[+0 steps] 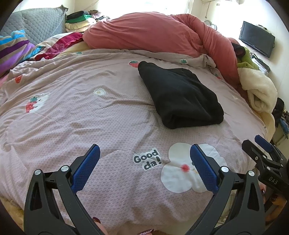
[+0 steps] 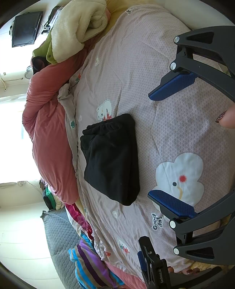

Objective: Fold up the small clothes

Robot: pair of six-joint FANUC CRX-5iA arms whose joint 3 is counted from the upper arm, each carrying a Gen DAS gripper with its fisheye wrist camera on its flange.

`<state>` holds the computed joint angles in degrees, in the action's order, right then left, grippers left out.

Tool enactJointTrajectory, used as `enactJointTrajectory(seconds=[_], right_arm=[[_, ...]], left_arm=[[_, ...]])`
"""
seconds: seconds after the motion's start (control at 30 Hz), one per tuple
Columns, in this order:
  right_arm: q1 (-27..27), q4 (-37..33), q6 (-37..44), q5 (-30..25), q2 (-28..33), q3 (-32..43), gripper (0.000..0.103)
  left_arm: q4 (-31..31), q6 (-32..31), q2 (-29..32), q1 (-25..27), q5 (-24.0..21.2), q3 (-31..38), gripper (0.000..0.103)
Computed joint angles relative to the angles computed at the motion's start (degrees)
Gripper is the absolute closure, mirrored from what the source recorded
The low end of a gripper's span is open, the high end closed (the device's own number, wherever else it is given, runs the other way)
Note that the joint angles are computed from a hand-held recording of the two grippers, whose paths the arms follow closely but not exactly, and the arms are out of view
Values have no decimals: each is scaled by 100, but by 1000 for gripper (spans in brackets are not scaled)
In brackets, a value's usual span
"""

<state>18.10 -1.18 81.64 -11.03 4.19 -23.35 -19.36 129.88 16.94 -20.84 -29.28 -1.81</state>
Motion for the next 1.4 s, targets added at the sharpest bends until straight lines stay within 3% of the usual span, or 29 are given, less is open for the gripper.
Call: enactJointTrajectory(seconds=[1.13, 1.3, 1.4], right_arm=[[-39, 128, -184, -1, -14, -45, 5], [-69, 531, -655, 136, -6, -173, 5], [-90, 835, -1000, 207, 9, -258, 5]], left_arm=[[101, -110, 17, 15, -126, 11, 10], [341, -275, -30, 78, 66, -125, 10], [223, -176, -3, 40, -54, -41, 10]])
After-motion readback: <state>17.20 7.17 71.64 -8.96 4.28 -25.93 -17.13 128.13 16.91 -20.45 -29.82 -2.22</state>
